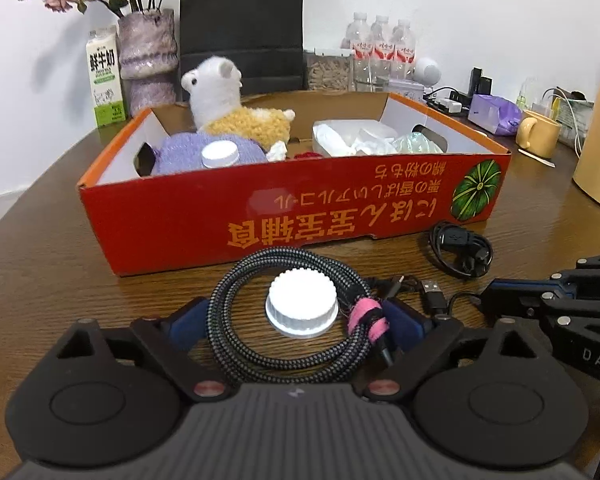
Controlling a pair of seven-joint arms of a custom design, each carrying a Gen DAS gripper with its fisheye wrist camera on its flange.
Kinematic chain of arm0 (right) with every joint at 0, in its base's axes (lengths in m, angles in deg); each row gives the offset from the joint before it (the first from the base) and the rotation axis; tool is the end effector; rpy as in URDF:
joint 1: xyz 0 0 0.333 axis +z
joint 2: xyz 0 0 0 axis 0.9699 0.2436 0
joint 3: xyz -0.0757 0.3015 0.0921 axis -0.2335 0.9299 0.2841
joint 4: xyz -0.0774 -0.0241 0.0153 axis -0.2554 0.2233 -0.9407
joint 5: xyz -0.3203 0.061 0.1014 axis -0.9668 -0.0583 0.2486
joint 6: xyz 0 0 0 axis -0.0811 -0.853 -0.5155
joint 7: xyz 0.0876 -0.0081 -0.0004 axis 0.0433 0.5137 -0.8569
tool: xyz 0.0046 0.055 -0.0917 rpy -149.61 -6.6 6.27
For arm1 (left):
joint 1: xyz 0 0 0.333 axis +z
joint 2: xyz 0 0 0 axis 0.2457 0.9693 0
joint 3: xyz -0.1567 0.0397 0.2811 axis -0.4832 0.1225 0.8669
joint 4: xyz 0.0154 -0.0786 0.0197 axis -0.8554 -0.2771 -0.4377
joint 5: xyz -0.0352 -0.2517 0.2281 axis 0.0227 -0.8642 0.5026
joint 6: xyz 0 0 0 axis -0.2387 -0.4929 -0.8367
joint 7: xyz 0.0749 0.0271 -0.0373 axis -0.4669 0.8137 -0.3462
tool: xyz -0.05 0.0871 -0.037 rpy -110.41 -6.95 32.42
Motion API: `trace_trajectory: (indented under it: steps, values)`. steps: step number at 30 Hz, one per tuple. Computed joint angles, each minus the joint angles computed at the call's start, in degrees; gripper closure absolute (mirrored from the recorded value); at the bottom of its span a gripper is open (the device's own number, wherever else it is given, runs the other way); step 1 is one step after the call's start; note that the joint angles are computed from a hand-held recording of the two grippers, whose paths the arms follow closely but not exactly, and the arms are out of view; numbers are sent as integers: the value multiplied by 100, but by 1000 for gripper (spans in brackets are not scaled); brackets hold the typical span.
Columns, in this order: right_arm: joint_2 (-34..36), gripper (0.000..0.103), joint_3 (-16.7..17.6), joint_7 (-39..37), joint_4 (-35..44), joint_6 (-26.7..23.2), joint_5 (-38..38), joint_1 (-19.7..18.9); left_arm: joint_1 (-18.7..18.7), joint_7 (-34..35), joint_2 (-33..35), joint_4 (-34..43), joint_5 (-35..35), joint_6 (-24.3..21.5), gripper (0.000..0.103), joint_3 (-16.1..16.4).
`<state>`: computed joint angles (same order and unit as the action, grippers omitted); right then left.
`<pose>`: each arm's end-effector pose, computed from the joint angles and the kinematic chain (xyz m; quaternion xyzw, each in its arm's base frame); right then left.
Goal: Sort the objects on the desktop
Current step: 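Grasp the braided black cable with the left gripper while the right grasps the black cable coil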
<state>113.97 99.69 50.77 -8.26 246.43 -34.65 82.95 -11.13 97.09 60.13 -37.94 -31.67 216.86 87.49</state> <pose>0.6863 0.2272 0.3989 -0.7885 0.4139 -0.1831 0.4163 0.6441 -0.0653 0.3920 -0.6567 0.6093 -0.3000 0.3278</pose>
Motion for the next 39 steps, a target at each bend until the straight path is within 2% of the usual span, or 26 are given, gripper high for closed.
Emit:
trace_trajectory:
  steps: [3, 5, 7, 9, 11, 13, 15, 17, 21, 23, 26, 27, 29, 30, 31, 35, 39]
  values:
    - [-71, 102, 162, -145, -139, 123, 80, -96, -104, 18, -41, -110, -27, 78, 10, 110]
    - [-99, 102, 146, -133, -177, 161, 83, -72, -175, 58, -90, -236, -94, 181, 10, 175]
    - [-122, 93, 159, -94, -197, 146, 106, -82, -216, 176, -151, -381, -206, 354, 10, 204]
    - [-144, 89, 136, -80, -226, 175, 100, -54, -444, 311, -173, -504, -419, 460, 10, 426]
    - [-163, 85, 185, -114, -257, 190, 96, -72, -518, 441, -220, -609, -597, 566, 10, 487]
    - [-162, 72, 269, -158, -251, 192, 132, -98, -663, 576, -271, -729, -818, 661, 10, 617]
    - [-154, 70, 309, -171, -229, 225, 159, -82, -774, 731, -337, -862, -1020, 773, 10, 714]
    - [-142, 70, 248, -65, -157, 156, 152, -2, -952, 893, -369, -962, -1279, 832, 10, 876]
    - [-133, 72, -293, 614, 72, -230, -61, 419, -1183, 1227, -428, -1141, -1740, 974, 10, 1094]
    - [-123, 72, -559, 974, 182, -473, -234, 606, -1165, 1373, -459, -1194, -1893, 1042, 10, 1059]
    - [-59, 72, -1074, 1584, 343, -723, -702, 995, -944, 1527, -537, -1264, -1996, 1140, 10, 794]
    - [-34, 72, -1112, 1651, 339, -618, -807, 1048, -851, 1571, -561, -1276, -2018, 1156, 10, 685]
    - [8, 83, -1180, 1828, 362, -533, -994, 1124, -694, 1671, -606, -1311, -2074, 1189, 10, 495]
    - [11, 94, -1143, 1840, 344, -495, -1053, 1099, -614, 1724, -635, -1340, -2096, 1223, 10, 400]
    - [-3, 96, -1051, 1802, 303, -480, -1073, 1025, -562, 1785, -658, -1368, -2141, 1255, 10, 331]
    - [-149, 97, -692, 1565, -26, -271, -971, 738, -472, 2071, -735, -1464, -2431, 1400, 10, 158]
    - [-304, 97, -57, 999, -446, 224, -666, 294, -375, 2369, -805, -1501, -2722, 1488, 10, -30]
